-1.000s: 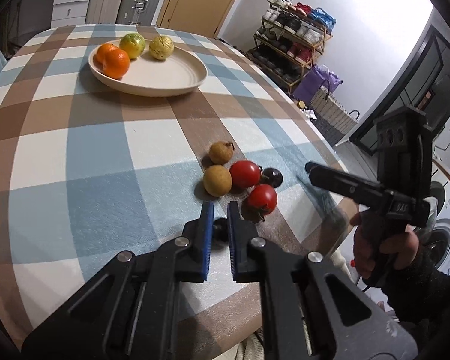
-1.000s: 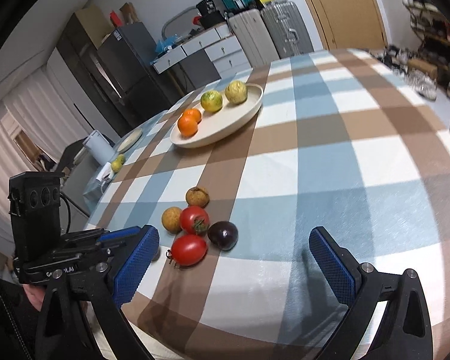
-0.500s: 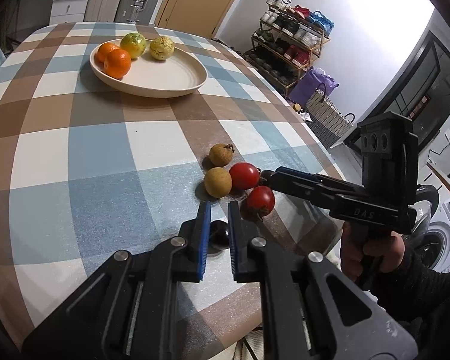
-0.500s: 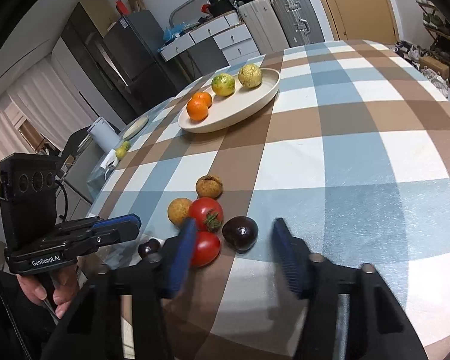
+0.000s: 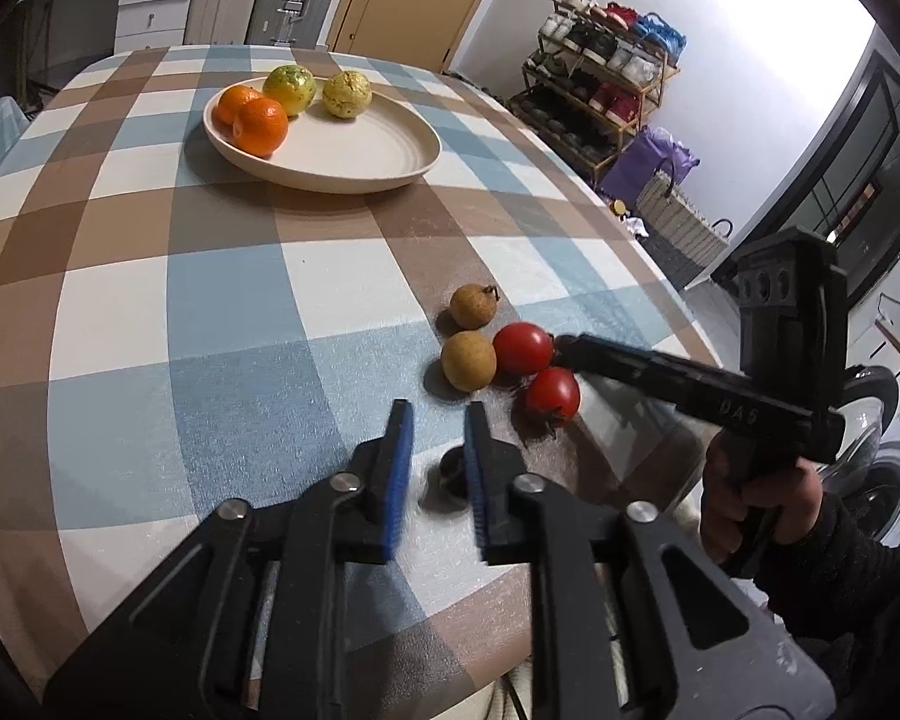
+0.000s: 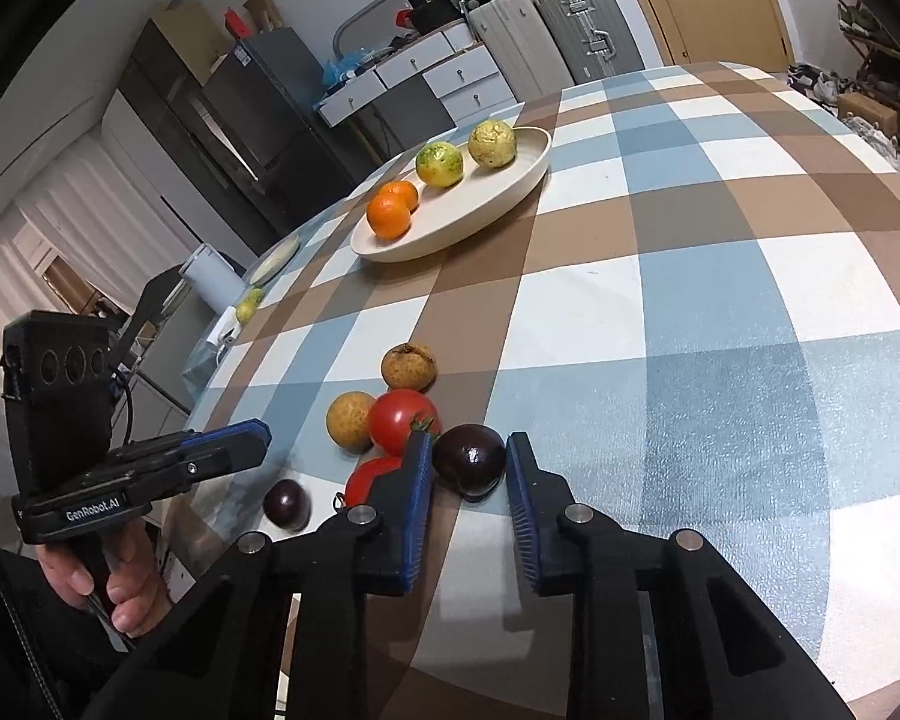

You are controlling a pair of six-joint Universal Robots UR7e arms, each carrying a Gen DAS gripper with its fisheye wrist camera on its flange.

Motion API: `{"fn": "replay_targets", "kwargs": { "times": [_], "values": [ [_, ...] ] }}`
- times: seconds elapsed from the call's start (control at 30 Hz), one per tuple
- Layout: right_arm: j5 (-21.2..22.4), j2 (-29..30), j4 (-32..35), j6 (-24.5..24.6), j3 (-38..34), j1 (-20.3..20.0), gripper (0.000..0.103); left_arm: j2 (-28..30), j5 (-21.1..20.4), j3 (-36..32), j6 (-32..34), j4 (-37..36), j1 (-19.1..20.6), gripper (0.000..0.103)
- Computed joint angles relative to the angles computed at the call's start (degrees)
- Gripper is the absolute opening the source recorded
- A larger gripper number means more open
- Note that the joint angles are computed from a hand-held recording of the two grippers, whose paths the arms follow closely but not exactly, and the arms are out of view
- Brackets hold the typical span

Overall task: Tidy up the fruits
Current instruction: 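Grasp a dark plum with the left tool while the right tool grasps another plum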

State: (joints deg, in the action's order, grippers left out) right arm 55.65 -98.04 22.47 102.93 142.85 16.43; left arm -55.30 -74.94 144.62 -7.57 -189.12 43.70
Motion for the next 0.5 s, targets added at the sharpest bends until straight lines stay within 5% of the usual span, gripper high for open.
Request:
{"fn": "replay_targets", "kwargs": {
  "times": [0.17,0.5],
  "values": [
    [-3.82,-0.64,3.01,-3.73,0.5,-3.9,0.026,-0.36,-0.34,0.54,-0.4,0.34,-0.53,0.049],
    [-6.73,-1.51,6.16,-8.33,0.8,-7.29,0.026,3.28,1.38,-0.27,-1.1,2.16,-2.72,0.05]
  ]
}}
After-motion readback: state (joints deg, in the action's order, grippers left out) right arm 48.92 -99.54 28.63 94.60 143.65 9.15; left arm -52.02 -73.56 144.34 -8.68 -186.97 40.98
